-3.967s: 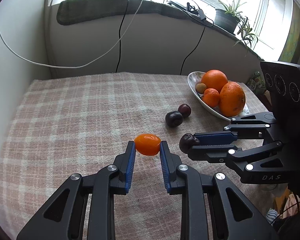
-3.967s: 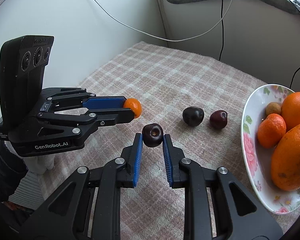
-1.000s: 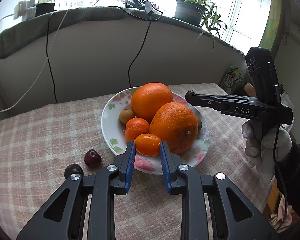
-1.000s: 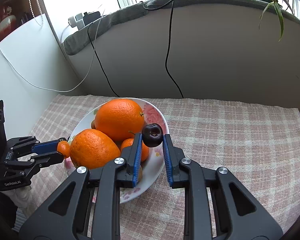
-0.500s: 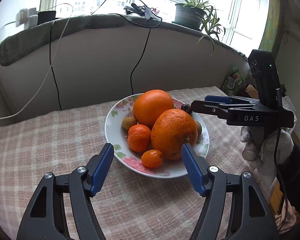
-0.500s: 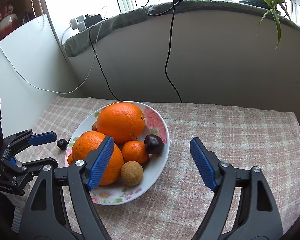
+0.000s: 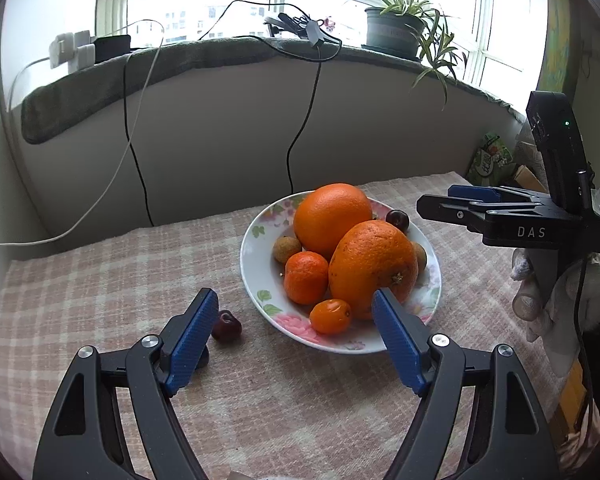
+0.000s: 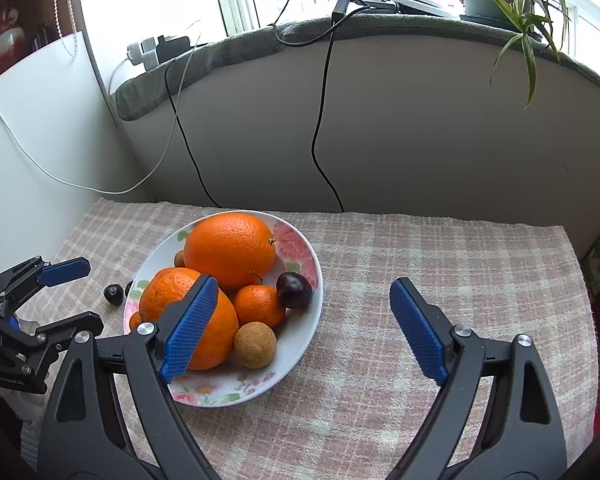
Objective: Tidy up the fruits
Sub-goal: 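Move both open grippers back toward the two dark cherries on the cloth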
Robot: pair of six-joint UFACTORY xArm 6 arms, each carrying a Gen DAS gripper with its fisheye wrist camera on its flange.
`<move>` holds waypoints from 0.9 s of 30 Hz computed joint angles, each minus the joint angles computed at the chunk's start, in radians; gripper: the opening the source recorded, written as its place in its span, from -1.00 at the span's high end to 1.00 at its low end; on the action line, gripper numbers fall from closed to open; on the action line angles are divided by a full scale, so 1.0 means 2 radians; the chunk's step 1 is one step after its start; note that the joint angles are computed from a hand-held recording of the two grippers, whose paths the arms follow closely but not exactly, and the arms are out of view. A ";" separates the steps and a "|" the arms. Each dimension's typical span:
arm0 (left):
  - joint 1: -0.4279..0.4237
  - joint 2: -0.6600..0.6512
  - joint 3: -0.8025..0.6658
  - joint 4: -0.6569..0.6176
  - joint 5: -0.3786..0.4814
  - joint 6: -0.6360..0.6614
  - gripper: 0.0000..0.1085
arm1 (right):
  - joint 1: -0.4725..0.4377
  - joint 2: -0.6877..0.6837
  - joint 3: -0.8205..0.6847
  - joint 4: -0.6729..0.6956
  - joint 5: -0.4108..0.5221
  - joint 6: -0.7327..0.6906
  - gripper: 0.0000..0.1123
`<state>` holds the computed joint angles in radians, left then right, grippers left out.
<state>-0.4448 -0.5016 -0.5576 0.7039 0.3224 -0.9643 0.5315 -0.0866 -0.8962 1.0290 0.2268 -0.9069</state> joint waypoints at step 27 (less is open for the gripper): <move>0.014 -0.110 0.062 -0.003 0.049 0.026 -0.46 | 0.079 -0.075 0.059 -0.030 -0.056 0.028 -0.61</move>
